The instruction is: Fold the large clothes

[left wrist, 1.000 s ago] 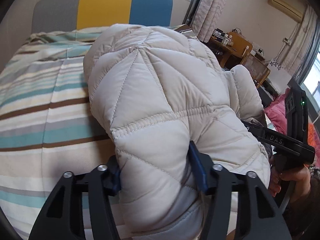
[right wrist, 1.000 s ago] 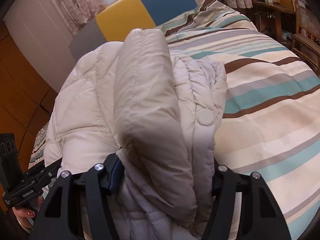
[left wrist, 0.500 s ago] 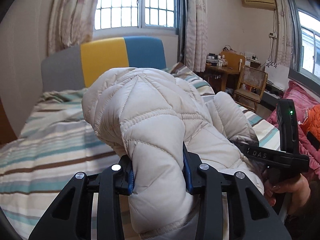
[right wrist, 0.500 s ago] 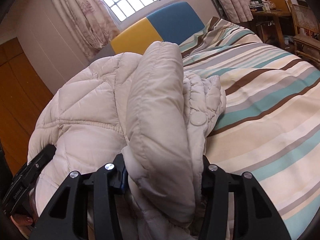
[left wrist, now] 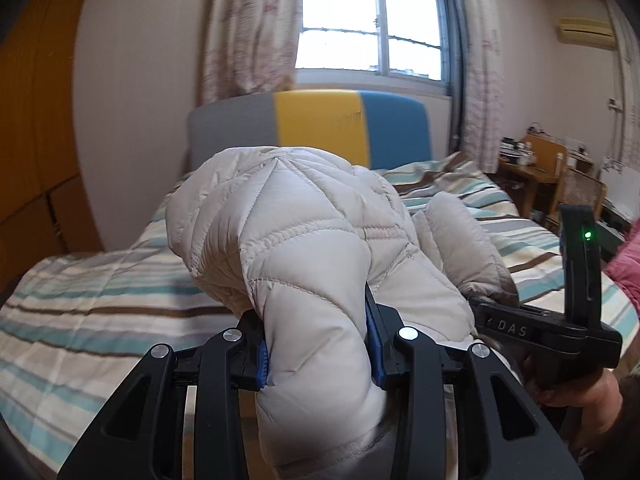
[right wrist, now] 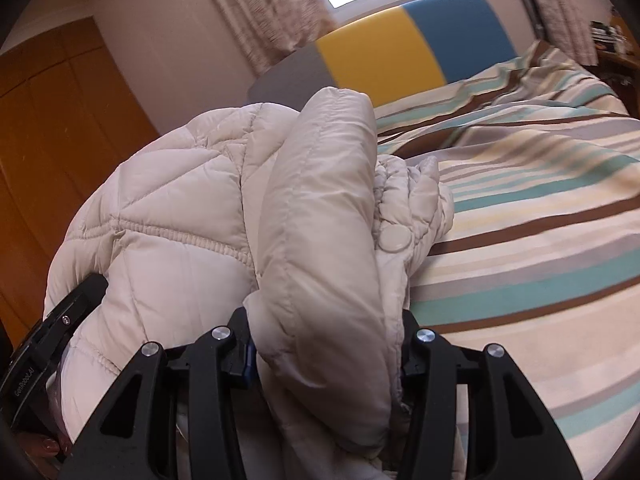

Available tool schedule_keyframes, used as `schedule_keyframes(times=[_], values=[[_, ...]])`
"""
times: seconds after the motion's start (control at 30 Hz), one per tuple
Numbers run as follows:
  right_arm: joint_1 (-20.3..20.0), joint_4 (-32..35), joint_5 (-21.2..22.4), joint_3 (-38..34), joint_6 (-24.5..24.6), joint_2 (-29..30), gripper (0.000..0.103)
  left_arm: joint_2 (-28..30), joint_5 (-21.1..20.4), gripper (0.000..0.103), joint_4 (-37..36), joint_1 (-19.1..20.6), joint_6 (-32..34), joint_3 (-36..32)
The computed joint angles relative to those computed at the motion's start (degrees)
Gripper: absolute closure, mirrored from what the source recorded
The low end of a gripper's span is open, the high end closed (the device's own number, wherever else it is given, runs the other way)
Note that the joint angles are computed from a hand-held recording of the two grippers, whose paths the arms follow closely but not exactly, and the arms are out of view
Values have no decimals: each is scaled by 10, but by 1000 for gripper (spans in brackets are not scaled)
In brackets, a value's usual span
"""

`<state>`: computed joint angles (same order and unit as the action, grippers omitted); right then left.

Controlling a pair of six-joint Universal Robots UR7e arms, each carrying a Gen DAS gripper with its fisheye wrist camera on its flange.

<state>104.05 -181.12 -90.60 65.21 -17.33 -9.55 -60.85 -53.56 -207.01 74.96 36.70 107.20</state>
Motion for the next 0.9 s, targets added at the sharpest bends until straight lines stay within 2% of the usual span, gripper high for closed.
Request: schedule_keyframes(times=[0.1, 0.17, 0.27, 0.3, 0.4, 0.5, 0.63, 0.7, 0.77, 0.8, 0.9], values=[[20, 33, -15, -62, -19, 44, 55, -19, 14, 65, 25, 34, -44, -7], [32, 51, -29, -102, -33, 70, 51, -29, 26, 61, 49, 53, -87, -12], [42, 77, -48, -148, -44, 98, 38, -40, 20, 52, 89, 82, -144, -15], [46, 79, -63, -160, -47, 105, 35, -37, 20, 47, 79, 86, -139, -13], [49, 67, -103, -178, -50, 122, 32, -18, 34, 43, 42, 86, -90, -10], [43, 55, -129, -196, -63, 137, 28, 0, 28, 38, 24, 91, -87, -10], [35, 59, -130, -180, -34, 129, 23, 1, 36, 35, 28, 90, -94, -13], [40, 35, -138, -161, -56, 119, 23, -6, 57, 23, 51, 81, -120, -14], [48, -6, -135, -126, -81, 101, 22, -16, 89, 15, 61, 67, -142, -14], [50, -37, -128, -109, -97, 92, 22, -21, 91, 11, 51, 63, -145, -11], [58, -85, -122, -98, -131, 82, 22, -32, 84, 10, 20, 49, -150, -16]])
